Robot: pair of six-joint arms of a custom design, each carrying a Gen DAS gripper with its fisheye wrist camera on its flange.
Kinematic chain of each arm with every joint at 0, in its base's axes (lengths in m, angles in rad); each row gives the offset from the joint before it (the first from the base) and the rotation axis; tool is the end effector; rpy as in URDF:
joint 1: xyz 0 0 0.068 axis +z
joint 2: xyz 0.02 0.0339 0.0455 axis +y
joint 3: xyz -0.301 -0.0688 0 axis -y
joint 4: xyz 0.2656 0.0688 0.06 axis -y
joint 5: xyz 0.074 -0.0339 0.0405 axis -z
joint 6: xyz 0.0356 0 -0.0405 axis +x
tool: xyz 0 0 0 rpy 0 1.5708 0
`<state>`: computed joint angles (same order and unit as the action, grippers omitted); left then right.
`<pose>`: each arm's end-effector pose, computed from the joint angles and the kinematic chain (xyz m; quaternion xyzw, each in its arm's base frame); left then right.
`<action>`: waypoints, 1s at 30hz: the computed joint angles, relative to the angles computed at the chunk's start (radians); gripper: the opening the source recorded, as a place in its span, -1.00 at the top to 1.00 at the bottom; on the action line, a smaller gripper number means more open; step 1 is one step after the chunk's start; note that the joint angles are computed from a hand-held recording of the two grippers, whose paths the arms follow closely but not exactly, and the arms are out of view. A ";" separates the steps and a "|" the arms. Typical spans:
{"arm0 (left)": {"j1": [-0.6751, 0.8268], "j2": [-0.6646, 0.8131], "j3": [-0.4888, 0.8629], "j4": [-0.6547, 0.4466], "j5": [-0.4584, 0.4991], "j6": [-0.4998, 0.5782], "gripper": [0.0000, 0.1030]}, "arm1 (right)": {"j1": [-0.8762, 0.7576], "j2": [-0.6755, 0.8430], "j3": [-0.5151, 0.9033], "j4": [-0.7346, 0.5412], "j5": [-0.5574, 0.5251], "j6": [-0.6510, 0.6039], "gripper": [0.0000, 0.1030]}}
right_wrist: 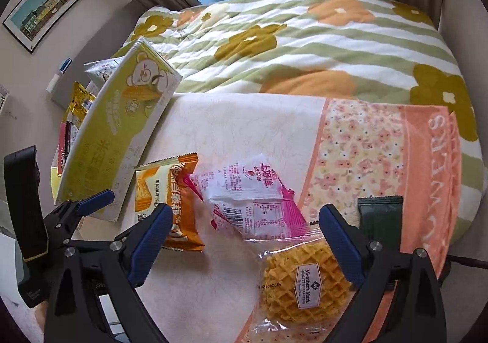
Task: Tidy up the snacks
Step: 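Grasp a chiffon cake bag with the left tool while the right tool grasps a pink candy bag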
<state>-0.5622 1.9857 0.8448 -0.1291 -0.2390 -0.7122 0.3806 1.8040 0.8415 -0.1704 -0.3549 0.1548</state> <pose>0.2911 -0.1734 0.0688 -0.0914 0.9776 0.0062 0.1897 0.3075 0.1363 0.1254 -0.1463 0.9504 0.2227 0.1606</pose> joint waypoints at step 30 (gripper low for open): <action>0.062 0.085 -0.060 0.119 0.117 0.018 -0.23 | 0.106 0.224 0.136 0.000 0.134 -0.140 -0.56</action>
